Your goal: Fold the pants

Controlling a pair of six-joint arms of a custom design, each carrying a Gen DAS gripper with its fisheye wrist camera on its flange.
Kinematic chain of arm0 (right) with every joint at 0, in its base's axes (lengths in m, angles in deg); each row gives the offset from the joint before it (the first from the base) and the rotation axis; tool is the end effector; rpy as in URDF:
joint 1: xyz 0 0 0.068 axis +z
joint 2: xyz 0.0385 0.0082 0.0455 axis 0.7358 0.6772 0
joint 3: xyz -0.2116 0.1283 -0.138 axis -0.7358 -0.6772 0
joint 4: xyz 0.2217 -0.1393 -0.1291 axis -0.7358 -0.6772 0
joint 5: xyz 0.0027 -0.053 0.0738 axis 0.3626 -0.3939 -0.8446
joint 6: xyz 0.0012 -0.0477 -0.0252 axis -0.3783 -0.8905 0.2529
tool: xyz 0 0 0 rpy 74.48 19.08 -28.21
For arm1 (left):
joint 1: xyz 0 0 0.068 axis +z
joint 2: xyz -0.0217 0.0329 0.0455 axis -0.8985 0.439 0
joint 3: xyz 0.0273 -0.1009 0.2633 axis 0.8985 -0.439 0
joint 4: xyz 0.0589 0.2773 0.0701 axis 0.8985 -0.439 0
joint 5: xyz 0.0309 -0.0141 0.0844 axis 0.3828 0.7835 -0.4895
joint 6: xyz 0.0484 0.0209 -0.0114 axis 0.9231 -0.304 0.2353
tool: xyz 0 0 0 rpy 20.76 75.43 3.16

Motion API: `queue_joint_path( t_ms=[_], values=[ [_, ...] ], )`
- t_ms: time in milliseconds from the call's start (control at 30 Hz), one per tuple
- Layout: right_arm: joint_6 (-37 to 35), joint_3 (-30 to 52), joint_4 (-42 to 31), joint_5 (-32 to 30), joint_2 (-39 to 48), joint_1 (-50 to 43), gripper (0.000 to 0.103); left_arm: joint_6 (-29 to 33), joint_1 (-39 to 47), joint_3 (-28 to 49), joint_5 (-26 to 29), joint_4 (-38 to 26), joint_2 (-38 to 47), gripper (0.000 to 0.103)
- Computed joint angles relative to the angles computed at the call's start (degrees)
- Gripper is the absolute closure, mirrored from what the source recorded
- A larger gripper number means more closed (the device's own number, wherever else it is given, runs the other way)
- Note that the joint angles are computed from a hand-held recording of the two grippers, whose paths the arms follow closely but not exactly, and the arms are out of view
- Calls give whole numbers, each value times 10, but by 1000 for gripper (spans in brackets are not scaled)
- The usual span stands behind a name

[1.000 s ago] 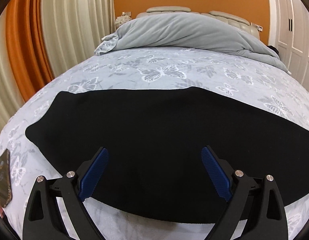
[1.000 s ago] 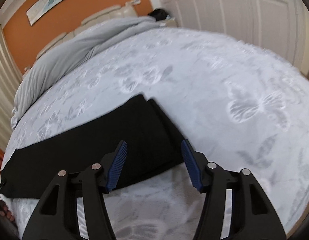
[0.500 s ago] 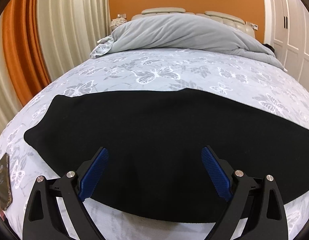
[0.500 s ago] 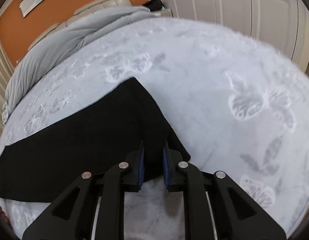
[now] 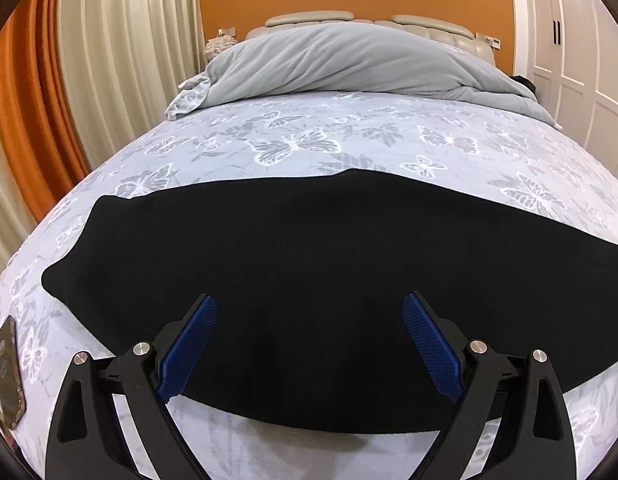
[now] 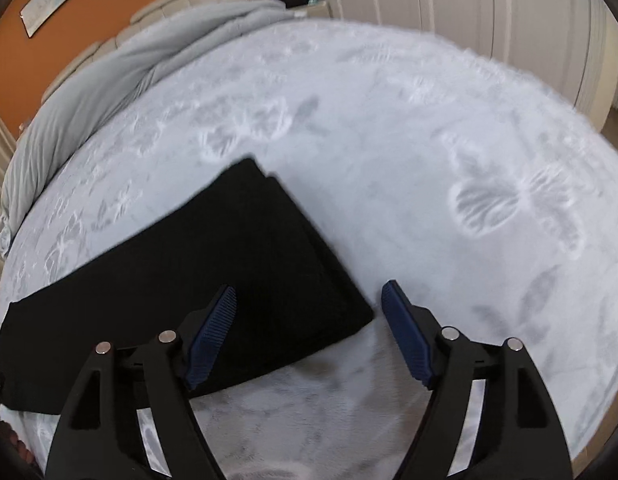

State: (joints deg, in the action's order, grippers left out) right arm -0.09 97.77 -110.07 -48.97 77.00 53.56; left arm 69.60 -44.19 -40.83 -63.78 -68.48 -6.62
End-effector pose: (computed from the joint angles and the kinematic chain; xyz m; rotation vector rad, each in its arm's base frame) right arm 0.1733 0.0108 0.1918 0.8357 2.3853 0.0394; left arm 0.2464 0.0816 0.1964 0.0010 2.2909 0.1035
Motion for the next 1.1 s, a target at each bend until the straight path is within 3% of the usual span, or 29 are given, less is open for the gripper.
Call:
queue_joint_path(
  t_ms=[67,100,133,167,200,233,300,467,700,933,1100],
  values=[
    [4,-6,16,6,3,6,24,-1,-1,1,0,-2,1,11],
    [11,-7,17,16,4,14,42,-2,-1,1,-1,-2,1,11],
    [13,-10,22,17,-2,17,49,-2,0,3,0,-3,3,11],
    [15,-14,27,8,-13,11,72,-4,1,4,0,-4,5,11],
    [16,-21,35,-27,-32,-8,81,-5,1,6,1,-5,7,11],
    [27,-24,39,-45,-45,-15,81,-6,0,8,-1,-5,9,11],
    [55,-11,29,-24,-61,8,81,-8,0,12,-5,-7,13,11],
    [111,64,48,42,-35,147,82,-3,11,25,9,-26,10,11],
    [88,250,110,127,168,345,82,21,32,45,48,-59,-7,11],
    [57,419,122,106,364,415,82,25,49,75,82,-99,6,11],
    [44,522,119,73,481,442,82,30,44,80,69,-109,7,11]
  ],
)
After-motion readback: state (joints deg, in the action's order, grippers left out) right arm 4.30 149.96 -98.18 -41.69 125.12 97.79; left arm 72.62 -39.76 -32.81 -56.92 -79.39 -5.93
